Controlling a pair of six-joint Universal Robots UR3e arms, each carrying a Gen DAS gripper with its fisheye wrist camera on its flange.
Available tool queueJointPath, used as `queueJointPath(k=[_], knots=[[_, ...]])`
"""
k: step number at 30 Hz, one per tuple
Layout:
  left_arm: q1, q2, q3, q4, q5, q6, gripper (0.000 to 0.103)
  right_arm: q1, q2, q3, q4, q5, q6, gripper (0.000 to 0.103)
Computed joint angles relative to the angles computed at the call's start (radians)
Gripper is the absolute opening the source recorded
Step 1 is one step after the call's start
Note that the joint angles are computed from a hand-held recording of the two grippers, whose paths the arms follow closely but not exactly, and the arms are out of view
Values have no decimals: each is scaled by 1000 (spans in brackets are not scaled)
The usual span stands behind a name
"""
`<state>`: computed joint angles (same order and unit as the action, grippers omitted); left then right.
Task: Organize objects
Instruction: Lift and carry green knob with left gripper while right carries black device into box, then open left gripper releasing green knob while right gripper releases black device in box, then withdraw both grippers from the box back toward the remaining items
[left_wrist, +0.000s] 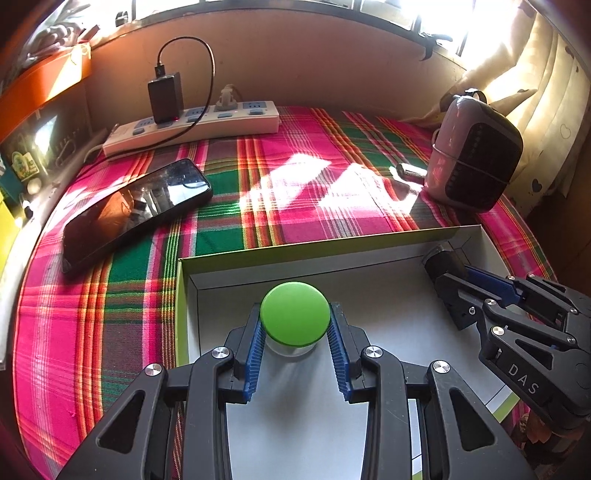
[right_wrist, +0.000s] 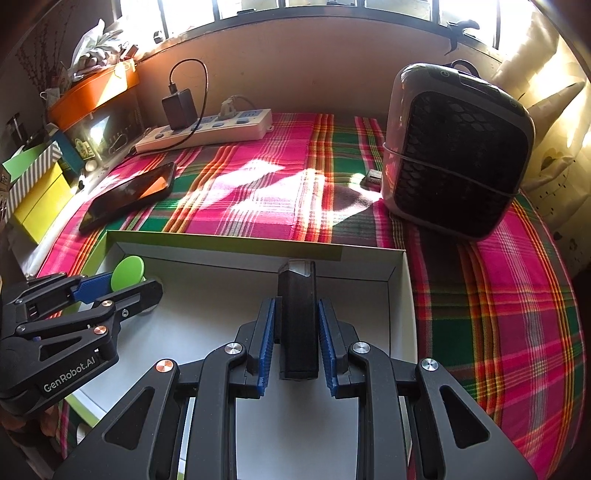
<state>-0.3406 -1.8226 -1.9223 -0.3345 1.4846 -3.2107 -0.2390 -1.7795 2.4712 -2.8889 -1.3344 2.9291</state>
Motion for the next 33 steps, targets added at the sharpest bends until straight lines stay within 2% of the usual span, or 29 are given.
queueJointPath(k=[7, 11, 15, 19, 24, 28, 30, 33], knots=[[2, 1, 3, -7, 2, 0, 32, -15, -16, 9, 9, 22, -1, 24], [0, 8, -2, -9, 8, -3, 39, -14, -23, 14, 1, 18, 0, 25], [-5, 26, -20, -1, 19, 1, 41, -38, -60, 30, 23, 39, -8, 40], [-10, 51, -39, -3, 23, 2, 43, -55, -109, 54, 33, 45, -9, 40], [-28, 100, -78, 9, 44, 3, 43, -93, -211, 84, 105, 73, -28, 41], [-55, 141, -116, 31, 100, -2, 43, -133, -334, 119, 175, 97, -57, 42], [-48, 170, -133, 14, 80, -7, 43, -162, -412, 135, 231, 117, -77, 42], [-70, 194, -158, 22, 113, -6, 43, -209, -526, 154, 328, 152, -110, 42]])
